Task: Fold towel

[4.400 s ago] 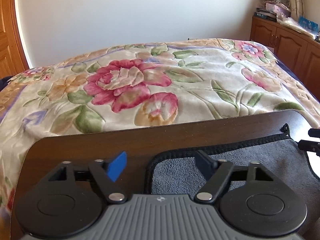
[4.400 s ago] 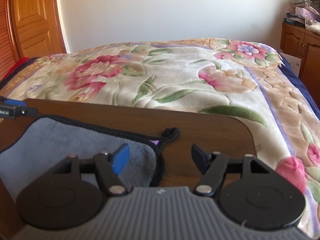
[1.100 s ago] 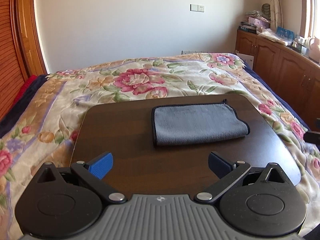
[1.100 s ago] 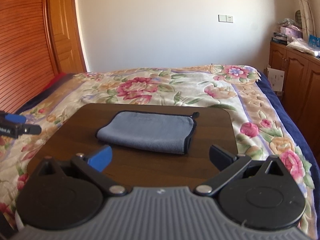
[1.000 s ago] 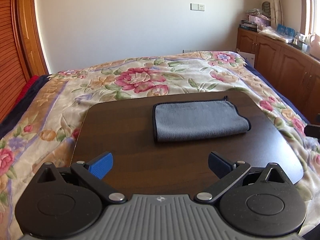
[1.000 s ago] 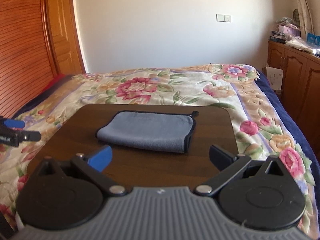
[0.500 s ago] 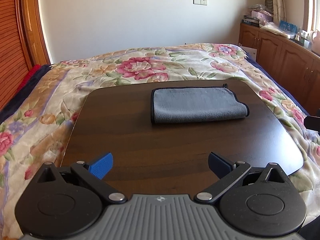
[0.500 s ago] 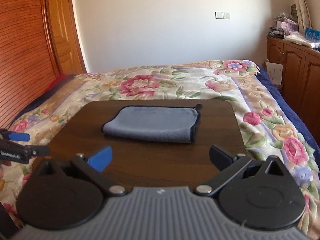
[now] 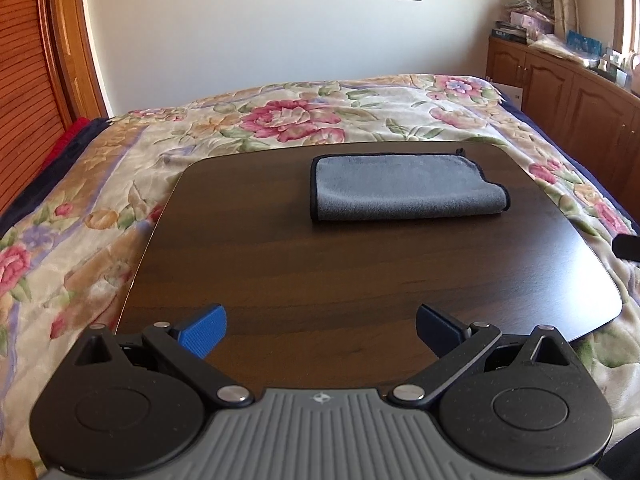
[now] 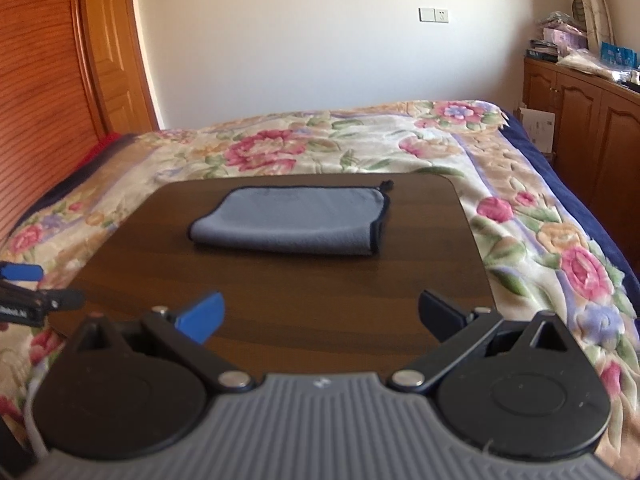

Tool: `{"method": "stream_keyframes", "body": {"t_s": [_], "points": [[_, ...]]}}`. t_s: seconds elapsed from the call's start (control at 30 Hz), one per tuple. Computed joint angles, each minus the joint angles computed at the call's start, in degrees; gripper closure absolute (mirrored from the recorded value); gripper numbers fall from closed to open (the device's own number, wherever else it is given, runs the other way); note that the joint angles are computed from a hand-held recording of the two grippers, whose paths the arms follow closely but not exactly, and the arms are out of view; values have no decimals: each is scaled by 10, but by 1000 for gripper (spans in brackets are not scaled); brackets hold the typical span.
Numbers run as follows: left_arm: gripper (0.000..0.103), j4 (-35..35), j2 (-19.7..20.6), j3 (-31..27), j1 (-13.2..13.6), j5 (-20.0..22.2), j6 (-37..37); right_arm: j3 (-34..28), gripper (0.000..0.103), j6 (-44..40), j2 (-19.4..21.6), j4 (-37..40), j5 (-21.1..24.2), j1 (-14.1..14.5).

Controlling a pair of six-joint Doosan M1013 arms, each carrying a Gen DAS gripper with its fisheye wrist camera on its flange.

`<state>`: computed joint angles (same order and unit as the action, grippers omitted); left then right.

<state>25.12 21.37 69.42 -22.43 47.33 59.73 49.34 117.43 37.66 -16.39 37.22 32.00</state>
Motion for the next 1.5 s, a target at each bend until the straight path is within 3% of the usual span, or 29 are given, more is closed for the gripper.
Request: {"method": "stream_keyframes", "body": {"t_s": [0.47, 1.5], "points": [[3, 4, 5, 2, 1, 18, -28, 7, 0, 11, 0, -5, 6, 1], [3, -1, 4, 7, 3, 11, -26, 1, 0, -1, 4, -5, 16, 2]]}}
